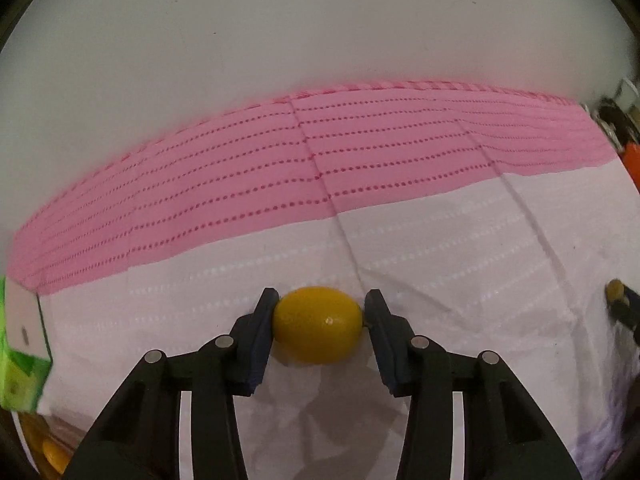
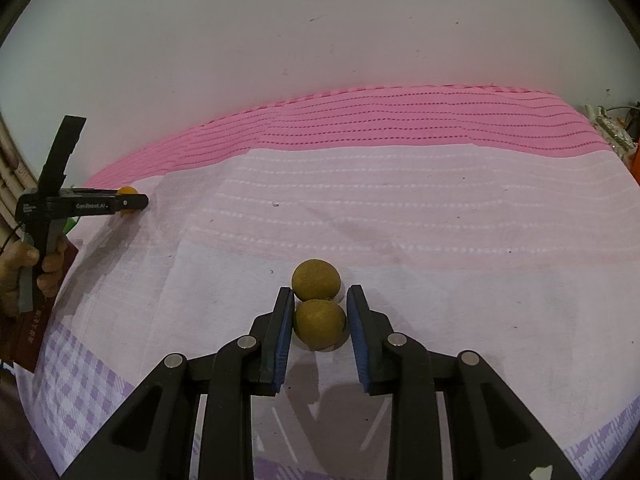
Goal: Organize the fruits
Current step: 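Grasp a yellow orange on the cloth with the left gripper while the right gripper holds the olive-green fruits, then carry the yellow orange over the tin with the left gripper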
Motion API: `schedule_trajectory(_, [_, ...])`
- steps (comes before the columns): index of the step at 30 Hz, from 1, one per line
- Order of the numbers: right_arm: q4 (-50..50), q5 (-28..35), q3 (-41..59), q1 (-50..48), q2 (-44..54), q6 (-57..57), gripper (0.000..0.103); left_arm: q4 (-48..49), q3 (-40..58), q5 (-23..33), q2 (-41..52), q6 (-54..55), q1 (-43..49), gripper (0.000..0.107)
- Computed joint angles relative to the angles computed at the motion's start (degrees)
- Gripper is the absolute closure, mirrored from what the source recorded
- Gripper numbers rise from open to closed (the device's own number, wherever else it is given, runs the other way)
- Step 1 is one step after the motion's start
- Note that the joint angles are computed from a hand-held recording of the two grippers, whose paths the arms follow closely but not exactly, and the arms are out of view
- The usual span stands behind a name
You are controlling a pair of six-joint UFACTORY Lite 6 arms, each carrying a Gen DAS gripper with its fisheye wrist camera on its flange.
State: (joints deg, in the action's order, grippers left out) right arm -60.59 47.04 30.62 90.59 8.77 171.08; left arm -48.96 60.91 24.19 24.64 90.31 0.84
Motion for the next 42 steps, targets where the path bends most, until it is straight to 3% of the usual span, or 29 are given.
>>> schedule_trajectory(5, [-0.4, -0.2, -0.4, -0.1, -0.1, 0.6, 0.076, -0.6, -10.5, 3.5, -10.4, 2.0, 4.9, 0.062])
schedule_trajectory(13, [-0.2, -0.4, -0.1, -0.6, 0.1, -0.3, 0.076, 8.1, -26.2, 19.5, -37.5, 0.9, 21.3, 0.062])
schedule_trajectory(18, [1.0, -0.3, 0.9, -1.2, 0.7, -2.4, 0.076, 12.3, -29.1, 29.3, -47.9, 3.3, 33.7, 0.061])
schedule_trajectory(22, [2.8, 0.1, 2.4, -1.6, 1.6, -5.2, 0.077, 13.3, -28.2, 36.2, -50.6, 9.9, 45.2, 0.061])
schedule_trajectory(27, [4.2, 0.1, 3.0, -2.2, 2.0, -7.7, 0.076, 14.2, -22.6, 41.8, -46.3, 16.1, 56.5, 0.061])
schedule_trajectory(34, [7.7, 0.4, 5.7, -4.1, 3.5, -12.9, 0.076, 13.9, -12.9, 43.1, -35.9, 20.2, 65.2, 0.061])
schedule_trajectory(42, [5.8, 1.3, 9.0, -1.6, 5.9, -5.2, 0.078, 10.7, 1.8, 42.5, -21.6, 19.3, 69.8, 0.061])
